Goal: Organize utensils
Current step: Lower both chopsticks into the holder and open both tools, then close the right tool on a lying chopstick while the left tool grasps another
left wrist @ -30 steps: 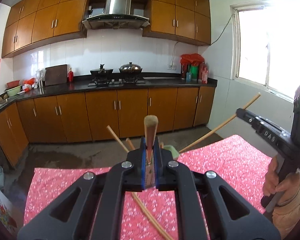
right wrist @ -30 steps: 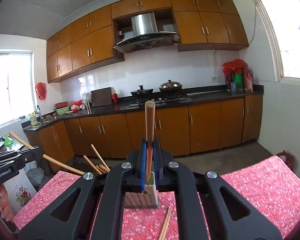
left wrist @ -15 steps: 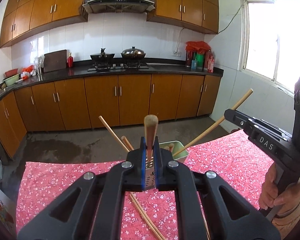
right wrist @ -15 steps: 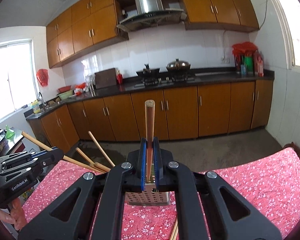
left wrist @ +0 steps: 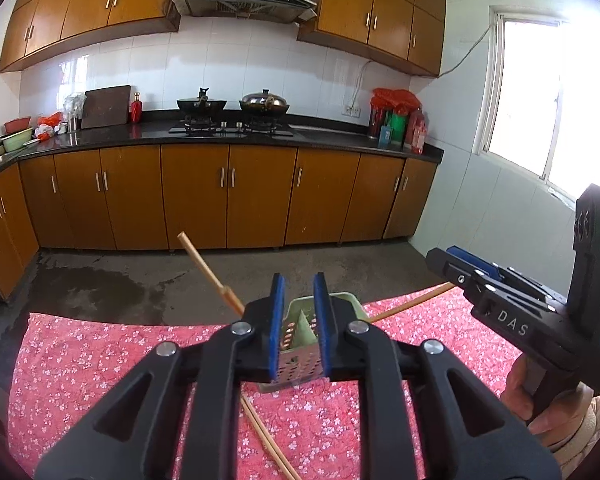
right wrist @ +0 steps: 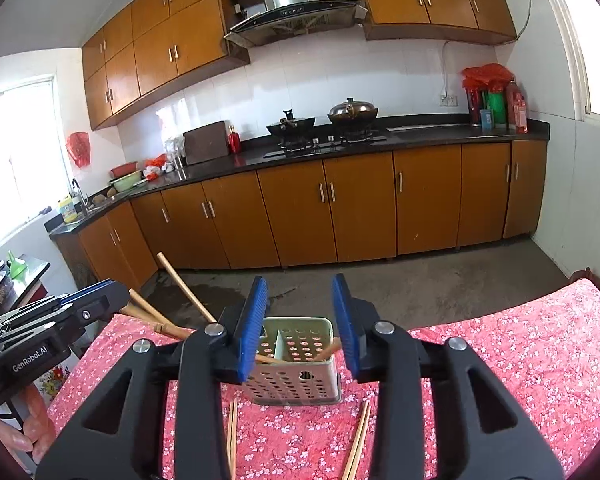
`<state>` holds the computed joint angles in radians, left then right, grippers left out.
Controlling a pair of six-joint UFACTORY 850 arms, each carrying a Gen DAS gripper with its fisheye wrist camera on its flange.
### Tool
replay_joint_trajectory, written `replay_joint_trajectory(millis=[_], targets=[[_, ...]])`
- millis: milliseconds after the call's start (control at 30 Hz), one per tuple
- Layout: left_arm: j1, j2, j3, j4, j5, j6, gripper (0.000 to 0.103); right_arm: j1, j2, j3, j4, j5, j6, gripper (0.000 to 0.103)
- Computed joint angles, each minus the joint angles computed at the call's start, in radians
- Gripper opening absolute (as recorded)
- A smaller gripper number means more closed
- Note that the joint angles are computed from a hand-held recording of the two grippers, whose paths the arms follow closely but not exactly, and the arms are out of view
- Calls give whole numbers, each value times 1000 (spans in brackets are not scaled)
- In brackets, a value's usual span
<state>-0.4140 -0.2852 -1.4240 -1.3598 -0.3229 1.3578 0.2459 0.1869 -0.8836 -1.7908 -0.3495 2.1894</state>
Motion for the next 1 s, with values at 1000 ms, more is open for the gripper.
replay_joint_trajectory(millis=[1000], targets=[[37,108,459,-32,70,20,31,22,1,335,653,191,-424,24]])
